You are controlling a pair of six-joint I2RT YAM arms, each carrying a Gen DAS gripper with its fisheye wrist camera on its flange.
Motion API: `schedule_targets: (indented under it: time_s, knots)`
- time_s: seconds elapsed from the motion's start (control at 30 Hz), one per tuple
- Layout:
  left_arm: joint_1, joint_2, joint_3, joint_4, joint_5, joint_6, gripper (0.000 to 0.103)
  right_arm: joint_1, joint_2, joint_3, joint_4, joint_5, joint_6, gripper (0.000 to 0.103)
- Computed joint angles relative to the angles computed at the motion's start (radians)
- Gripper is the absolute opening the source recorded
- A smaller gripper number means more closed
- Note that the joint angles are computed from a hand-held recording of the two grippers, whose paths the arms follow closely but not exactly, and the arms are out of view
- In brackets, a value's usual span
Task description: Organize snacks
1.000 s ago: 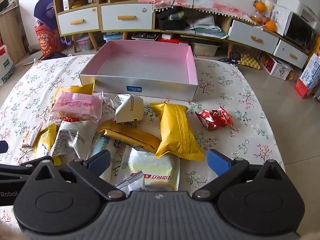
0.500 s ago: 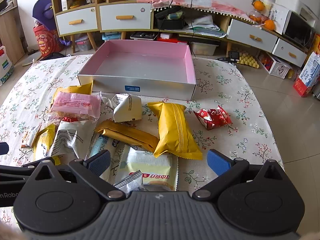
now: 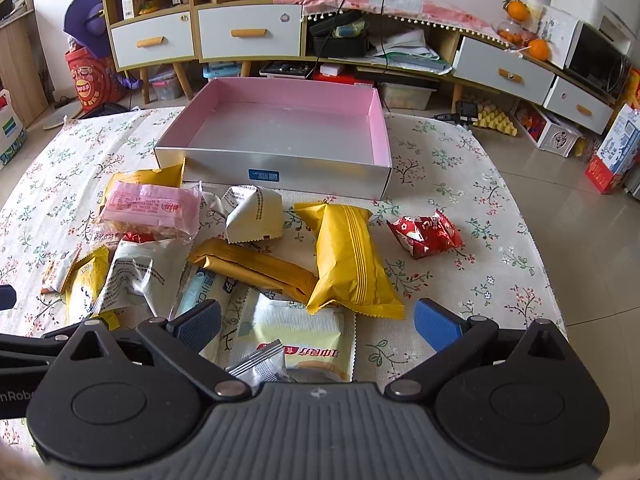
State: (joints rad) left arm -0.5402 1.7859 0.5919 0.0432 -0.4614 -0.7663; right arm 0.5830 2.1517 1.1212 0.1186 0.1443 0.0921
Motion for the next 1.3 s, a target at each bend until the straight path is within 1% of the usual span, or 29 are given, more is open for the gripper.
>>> schedule_targets:
  time_s: [1.3]
  knots:
    - [0.001, -0.001, -0.001, -0.002, 0.0, -0.001, 0.103, 0.002, 0.007, 0.008, -0.012, 0.005, 0.004, 0.103]
